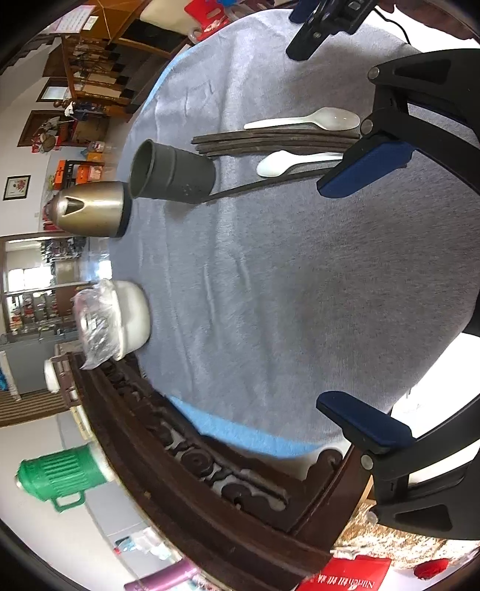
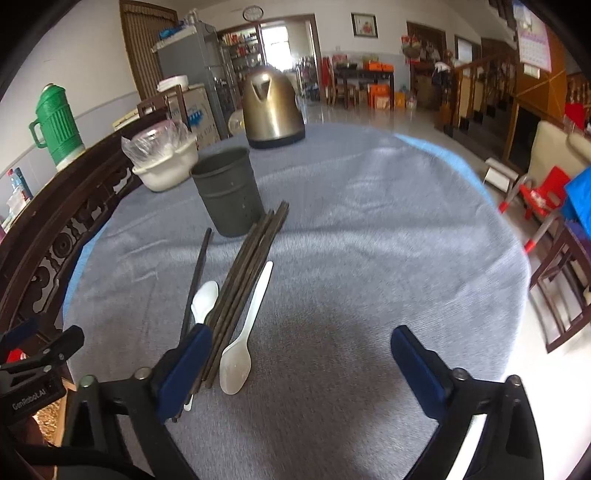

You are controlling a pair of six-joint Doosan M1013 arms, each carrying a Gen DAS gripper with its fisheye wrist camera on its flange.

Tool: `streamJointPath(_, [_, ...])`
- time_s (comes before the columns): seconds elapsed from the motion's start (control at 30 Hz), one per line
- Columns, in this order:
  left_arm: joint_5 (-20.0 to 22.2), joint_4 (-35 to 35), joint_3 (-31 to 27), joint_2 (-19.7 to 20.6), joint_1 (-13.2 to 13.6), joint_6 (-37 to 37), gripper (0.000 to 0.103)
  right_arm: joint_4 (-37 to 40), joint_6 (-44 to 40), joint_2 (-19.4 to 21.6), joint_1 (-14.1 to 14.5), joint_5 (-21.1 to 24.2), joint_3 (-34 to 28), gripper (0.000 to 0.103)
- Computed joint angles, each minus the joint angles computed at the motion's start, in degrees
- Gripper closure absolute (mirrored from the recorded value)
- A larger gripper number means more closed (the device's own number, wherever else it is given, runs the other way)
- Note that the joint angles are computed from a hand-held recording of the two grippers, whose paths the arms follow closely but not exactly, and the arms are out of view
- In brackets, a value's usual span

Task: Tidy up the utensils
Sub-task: 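Close the left tool on a white spoon while the right tool grasps the other white spoon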

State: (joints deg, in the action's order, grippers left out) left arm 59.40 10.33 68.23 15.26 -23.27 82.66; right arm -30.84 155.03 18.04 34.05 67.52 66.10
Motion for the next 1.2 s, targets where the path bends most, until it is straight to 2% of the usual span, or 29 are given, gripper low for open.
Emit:
streamJointPath(0.2, [3.1, -7.2, -2.8, 2.7, 1.4, 4.5, 0.0, 8.1, -2.5, 1.2, -2.8, -2.1, -0.2, 0.037])
streamJointPath(0.37, [5.7, -13.3, -5.6, 4.9, 1.9, 8.2, 0.001, 11.3, -3.6, 2.1, -3.9, -3.7, -0.8, 0.04])
streamJointPath(0.47, [7.0, -16.3, -7.2, 6.0, 1.7, 11.0, 0.01, 12.6, -5.6, 3.3, -4.2, -3.2, -2.3, 0.042])
streamJointPath(0.53, [8.2, -18.0, -8.0, 6.7, 1.6, 12.5, 0.011, 14.1, -6.8, 4.0, -4.5, -3.0, -3.0, 0.047])
streamJointPath(0.6, [10.0, -19.6, -9.0, 7.6, 1.7, 13.3, 0.015, 16.6, -7.8, 4.7, -5.0, -3.0, -3.7, 0.049])
streamJointPath(0.7, [12.1, -20.3, -10.0, 8.5, 1.7, 13.3, 0.027, 17.0, -8.8, 6.0, -5.2, -0.8, -5.2, 0.051])
streamJointPath(0.83, [13.2, -19.9, -10.3, 9.0, 1.9, 12.7, 0.028, 15.7, -11.5, 7.8, -5.0, 2.8, -7.8, 0.054])
streamJointPath(0.93, [14.0, -21.3, -10.9, 9.3, 2.6, 12.8, 0.033, 13.6, -14.3, 9.6, -4.4, 6.6, -10.4, 0.059])
streamJointPath(1.03, [15.5, -23.2, -11.9, 9.9, 3.1, 13.9, 0.034, 13.0, -17.3, 10.4, -4.3, 8.8, -11.7, 0.059])
streamJointPath(1.17, [18.3, -26.8, -13.3, 10.5, 3.6, 17.0, 0.044, 9.9, -16.7, 10.6, -4.4, 12.7, -11.9, 0.06])
streamJointPath(1.2, [19.1, -27.6, -13.8, 10.9, 3.6, 18.0, 0.048, 10.2, -15.9, 10.0, -4.7, 12.1, -10.9, 0.06])
